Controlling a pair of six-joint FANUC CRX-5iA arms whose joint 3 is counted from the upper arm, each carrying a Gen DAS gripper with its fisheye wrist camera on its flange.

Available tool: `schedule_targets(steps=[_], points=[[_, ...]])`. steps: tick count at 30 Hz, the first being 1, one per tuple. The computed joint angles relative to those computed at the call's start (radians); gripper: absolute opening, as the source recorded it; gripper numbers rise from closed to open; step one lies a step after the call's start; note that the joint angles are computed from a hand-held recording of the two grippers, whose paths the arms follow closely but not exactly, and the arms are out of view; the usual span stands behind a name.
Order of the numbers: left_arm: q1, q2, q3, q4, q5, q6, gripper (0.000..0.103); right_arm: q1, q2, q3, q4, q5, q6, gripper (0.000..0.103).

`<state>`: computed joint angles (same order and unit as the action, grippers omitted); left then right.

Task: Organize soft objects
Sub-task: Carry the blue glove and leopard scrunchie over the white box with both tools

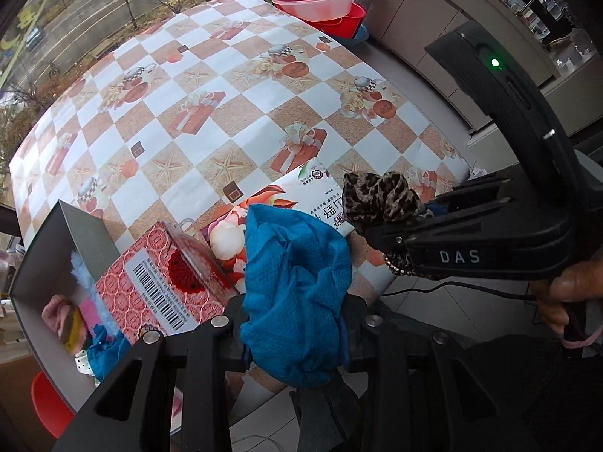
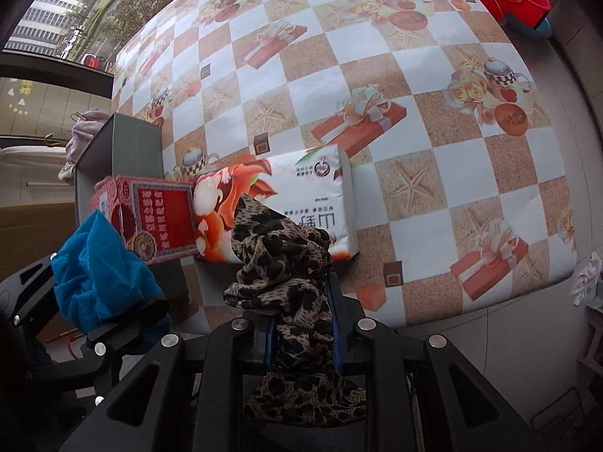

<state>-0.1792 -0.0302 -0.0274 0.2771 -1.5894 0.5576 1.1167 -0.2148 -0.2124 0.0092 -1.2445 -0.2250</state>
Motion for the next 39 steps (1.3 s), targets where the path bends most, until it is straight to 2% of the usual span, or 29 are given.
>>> schedule_targets(steps=[6,13,26,39], points=[[0.110,-0.056,-0.049,0.015,-0.010,-0.070,0.035,0.028,0.093,0.101,-0.016,-0.007,0.084,0.023],[0.225,-0.094,-0.080,0.032,-0.015,-0.092,0.035,0.029,0.194,0.224,-0.032,-0.030,0.227,0.023],[0.400,-0.089,-0.085,0.069,0.011,-0.009,0.035,-0.008,0.386,0.490,-0.058,-0.141,0.509,0.023],[0.491,-0.054,-0.074,0.075,0.052,0.089,0.035,-0.049,0.550,0.731,-0.070,-0.233,0.692,0.023]])
